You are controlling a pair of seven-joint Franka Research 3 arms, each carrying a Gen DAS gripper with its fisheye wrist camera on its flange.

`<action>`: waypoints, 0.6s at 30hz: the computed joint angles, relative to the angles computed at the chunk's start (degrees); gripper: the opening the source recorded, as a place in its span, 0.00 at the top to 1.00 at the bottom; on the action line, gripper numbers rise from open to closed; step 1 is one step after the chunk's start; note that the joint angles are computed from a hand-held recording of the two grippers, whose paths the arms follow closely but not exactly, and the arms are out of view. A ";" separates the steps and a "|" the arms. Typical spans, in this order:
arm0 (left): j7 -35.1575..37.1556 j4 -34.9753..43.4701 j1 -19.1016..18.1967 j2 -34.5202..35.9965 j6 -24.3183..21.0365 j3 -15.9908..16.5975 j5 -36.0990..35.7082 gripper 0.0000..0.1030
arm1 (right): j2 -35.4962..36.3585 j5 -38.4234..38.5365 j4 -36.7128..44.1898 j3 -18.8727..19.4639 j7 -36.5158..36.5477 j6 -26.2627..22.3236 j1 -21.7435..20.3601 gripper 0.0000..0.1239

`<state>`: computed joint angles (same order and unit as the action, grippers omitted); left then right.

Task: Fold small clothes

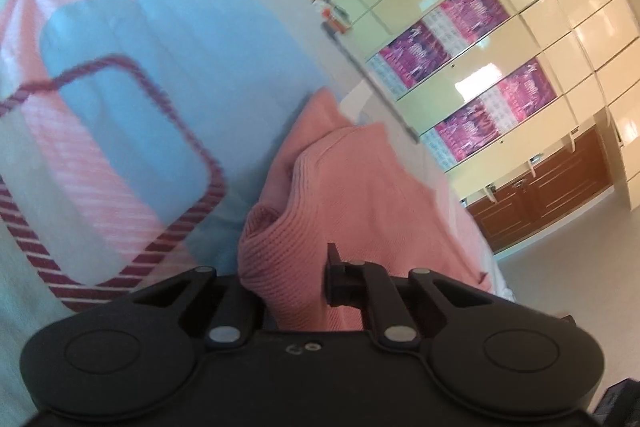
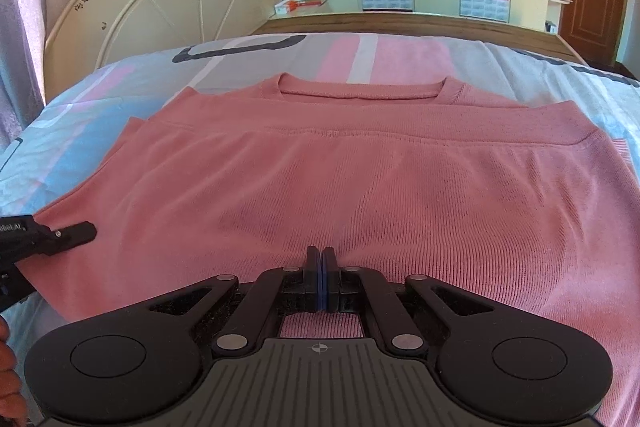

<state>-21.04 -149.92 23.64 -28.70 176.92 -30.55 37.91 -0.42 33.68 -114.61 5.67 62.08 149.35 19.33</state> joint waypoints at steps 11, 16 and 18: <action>7.54 19.97 -5.39 9.06 -11.83 -1.44 7.56 0.91 | -1.70 20.24 -0.11 -3.02 -9.47 -4.98 -3.87 1.00; 13.94 36.87 -10.90 23.53 -20.83 -4.82 13.30 0.91 | -3.59 26.06 -1.95 -6.59 -12.20 -4.87 -7.78 1.00; 16.50 44.38 -14.14 31.02 -23.94 -6.07 16.47 0.91 | -3.92 27.02 -2.03 -8.06 -12.55 -5.82 -9.71 1.00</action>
